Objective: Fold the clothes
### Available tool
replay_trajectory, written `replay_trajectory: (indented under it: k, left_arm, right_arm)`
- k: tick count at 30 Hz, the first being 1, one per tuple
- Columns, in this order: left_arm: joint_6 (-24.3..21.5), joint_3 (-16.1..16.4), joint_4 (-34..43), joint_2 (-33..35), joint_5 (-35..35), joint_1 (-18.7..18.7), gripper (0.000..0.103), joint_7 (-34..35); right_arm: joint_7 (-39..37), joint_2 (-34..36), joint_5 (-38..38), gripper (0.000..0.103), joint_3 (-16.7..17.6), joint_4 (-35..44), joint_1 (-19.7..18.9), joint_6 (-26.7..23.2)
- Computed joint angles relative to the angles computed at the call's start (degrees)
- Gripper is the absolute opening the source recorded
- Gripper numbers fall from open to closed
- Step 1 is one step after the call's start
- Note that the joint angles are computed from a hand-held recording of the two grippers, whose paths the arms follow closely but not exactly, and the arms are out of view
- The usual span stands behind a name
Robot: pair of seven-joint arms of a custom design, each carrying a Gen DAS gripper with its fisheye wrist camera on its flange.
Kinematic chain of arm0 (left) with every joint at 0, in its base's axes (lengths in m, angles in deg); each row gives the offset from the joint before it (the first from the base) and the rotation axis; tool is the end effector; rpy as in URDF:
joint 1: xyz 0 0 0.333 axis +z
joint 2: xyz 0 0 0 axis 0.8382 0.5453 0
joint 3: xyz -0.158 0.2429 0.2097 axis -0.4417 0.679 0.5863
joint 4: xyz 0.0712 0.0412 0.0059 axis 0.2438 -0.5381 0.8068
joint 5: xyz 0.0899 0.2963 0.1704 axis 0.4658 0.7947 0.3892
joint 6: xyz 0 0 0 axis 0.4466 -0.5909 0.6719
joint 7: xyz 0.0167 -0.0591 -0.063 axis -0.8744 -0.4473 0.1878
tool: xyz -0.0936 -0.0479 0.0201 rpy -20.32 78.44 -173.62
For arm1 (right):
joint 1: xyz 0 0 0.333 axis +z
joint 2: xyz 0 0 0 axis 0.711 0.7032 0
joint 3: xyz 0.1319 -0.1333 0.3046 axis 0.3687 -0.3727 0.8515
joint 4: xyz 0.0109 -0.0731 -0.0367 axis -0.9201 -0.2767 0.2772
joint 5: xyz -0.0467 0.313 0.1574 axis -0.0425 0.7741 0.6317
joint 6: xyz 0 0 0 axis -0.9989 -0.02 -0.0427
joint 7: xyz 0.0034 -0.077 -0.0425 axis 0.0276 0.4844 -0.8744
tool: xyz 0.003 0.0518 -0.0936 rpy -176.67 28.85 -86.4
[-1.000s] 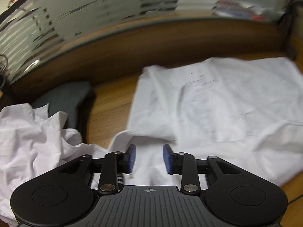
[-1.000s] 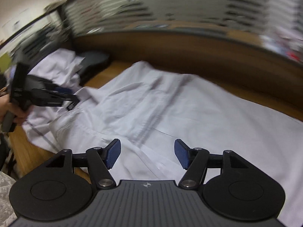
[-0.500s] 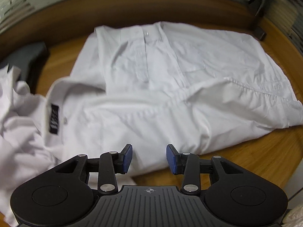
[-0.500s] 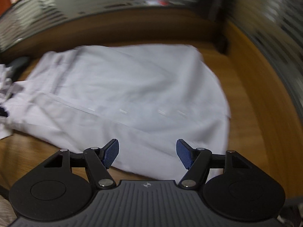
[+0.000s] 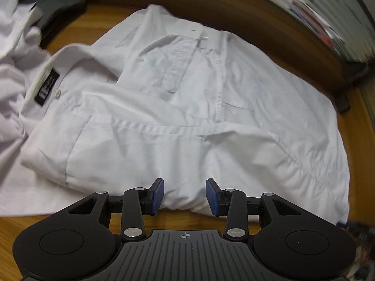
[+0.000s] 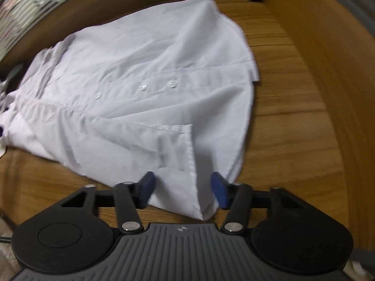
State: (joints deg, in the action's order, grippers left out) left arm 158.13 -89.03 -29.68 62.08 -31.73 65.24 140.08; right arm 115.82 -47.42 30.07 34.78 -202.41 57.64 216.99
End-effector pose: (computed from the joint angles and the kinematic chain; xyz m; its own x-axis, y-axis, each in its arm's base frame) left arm 0.5961 0.0270 0.6668 0.0406 -0.9552 0.2930 -0.9407 -0.1353 -0.3110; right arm 0.4433 0.1241 0.6037 -0.1647 -0.9496 -0.2667 -0.8894 0.2599 -0.3761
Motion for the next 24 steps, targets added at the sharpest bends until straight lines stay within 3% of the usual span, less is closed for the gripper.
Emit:
replay_trajectory:
  k: [1, 2, 6, 12, 18, 20, 22, 24]
  left_arm:
    - [0.46, 0.11, -0.12, 0.22, 0.9, -0.27, 0.038, -1.8]
    - [1.05, 0.24, -0.31, 0.41, 1.73, -0.45, 0.037, -3.44]
    - [2.15, 0.39, -0.38, 1.32, 4.42, -0.66, 0.02, -6.9]
    - [3.14, 0.29, -0.71, 2.17, 7.24, -0.64, 0.017, -7.62]
    - [4.52, 0.24, -1.9, 1.62, 7.02, -0.51, 0.016, -8.57]
    - [5.19, 0.2, -2.27, 1.03, 6.6, -0.56, 0.023, -9.38]
    - [7.49, -0.04, -3.53, -0.36, 7.31, -1.04, 0.039, -8.83]
    - [11.3, -0.47, -5.64, -2.15, 9.16, -1.93, 0.041, -6.41]
  right_arm:
    - [-1.61, 0.39, 1.13, 0.016, -0.51, 0.22, 0.53, 0.0]
    - [-2.4, 0.73, 1.14, 0.003, -0.56, 0.71, 0.6, -0.41]
    - [-0.64, 1.44, -3.88, 0.002, 0.66, 4.66, -0.96, -1.1]
    - [1.38, 5.4, -12.24, 0.001, 1.05, 15.35, -2.86, -2.65]
    - [-2.24, 14.64, -12.18, 0.002, -0.43, 23.75, -2.15, -11.68]
    - [-3.04, 16.34, -11.25, 0.002, -0.72, 24.81, -1.79, -14.61]
    - [-3.75, 16.66, -10.74, 0.002, -0.97, 24.88, -1.54, -16.83]
    - [-3.93, 16.85, -11.97, 0.004, -1.0, 25.42, -1.24, -19.0]
